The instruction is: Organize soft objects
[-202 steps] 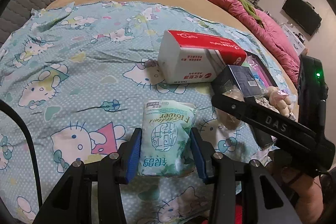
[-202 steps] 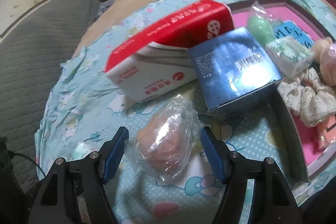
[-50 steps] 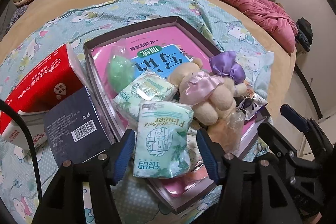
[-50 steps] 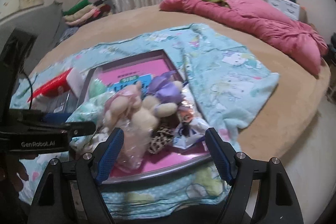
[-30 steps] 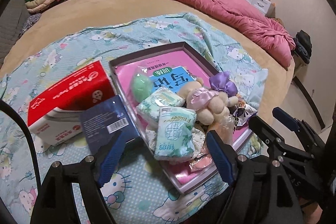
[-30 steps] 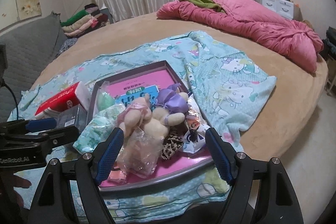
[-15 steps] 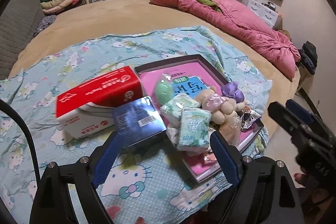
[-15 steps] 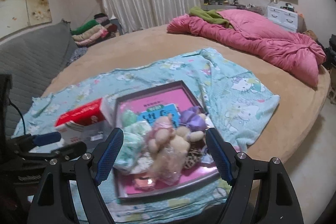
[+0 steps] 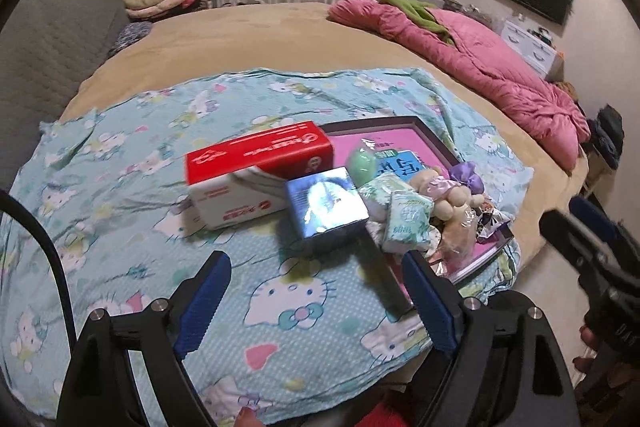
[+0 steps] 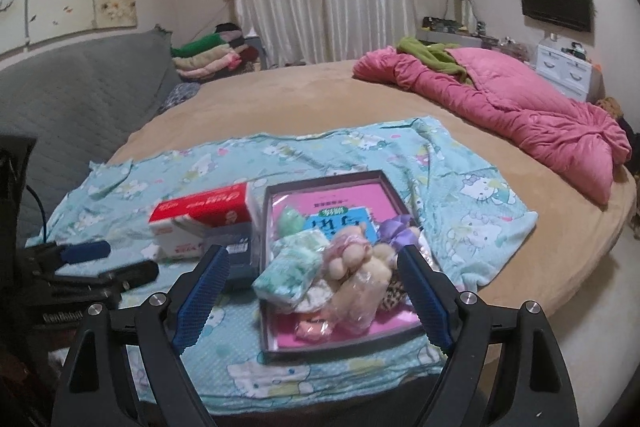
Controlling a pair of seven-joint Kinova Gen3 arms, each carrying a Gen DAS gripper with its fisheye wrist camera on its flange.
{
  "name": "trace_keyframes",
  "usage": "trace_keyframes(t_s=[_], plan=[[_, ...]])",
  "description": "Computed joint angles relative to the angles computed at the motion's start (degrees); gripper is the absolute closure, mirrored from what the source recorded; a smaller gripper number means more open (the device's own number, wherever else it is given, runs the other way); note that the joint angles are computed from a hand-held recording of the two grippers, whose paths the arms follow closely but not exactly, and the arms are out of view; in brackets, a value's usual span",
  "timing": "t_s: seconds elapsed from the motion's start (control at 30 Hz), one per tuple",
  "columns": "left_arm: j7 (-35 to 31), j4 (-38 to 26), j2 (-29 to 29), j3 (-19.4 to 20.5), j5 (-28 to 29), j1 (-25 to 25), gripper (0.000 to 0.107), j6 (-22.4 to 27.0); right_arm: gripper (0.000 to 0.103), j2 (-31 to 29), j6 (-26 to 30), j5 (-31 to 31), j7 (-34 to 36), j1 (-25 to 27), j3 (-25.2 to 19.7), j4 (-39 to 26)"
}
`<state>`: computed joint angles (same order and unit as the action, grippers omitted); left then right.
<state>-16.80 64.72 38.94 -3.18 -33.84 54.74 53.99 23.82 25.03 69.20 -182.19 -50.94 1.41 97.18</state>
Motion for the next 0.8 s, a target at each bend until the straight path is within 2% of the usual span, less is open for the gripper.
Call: trace_keyframes(t_s=[0.1, 0.17, 0.37, 0.5, 0.63, 0.8], plan=[[3.6, 1.7, -0.8, -1.3, -1.6, 2.2, 0.021, 0.9, 0.016, -0.2, 0.2, 0.3, -0.4, -0.9, -0.1, 0.9], [5.4, 2.8, -1.3, -1.2, -2.4, 2.9, 0.021, 1.0, 0.016, 0.1, 0.9, -1.4, 1.8, -0.3, -1.5, 0.7], [7.6, 4.3, -1.3, 0.2, -3.2, 3.5, 0.021, 1.3, 0.016, 0.9, 0.4, -5.4, 4.8, -0.7, -1.3, 0.7], [8.6, 4.2, -0.6, 0.8, -2.4, 3.3, 0.021, 1.7, 0.016, 1.3, 0.0, -1.5, -0.2, -3.9, 1.9, 1.9], [9.0, 3.9, 0.2, 1.0, -2.0, 3.3, 0.021, 1.8, 0.016, 1.5, 0.5, 0.8, -3.2, -3.7, 1.2, 2.4], [8.7, 2.7, 1.5, 1.0, -1.6, 3.5, 0.021, 2.6, 0.016, 2.2, 0.6, -0.6, -1.7, -2.4, -0.3, 1.9]])
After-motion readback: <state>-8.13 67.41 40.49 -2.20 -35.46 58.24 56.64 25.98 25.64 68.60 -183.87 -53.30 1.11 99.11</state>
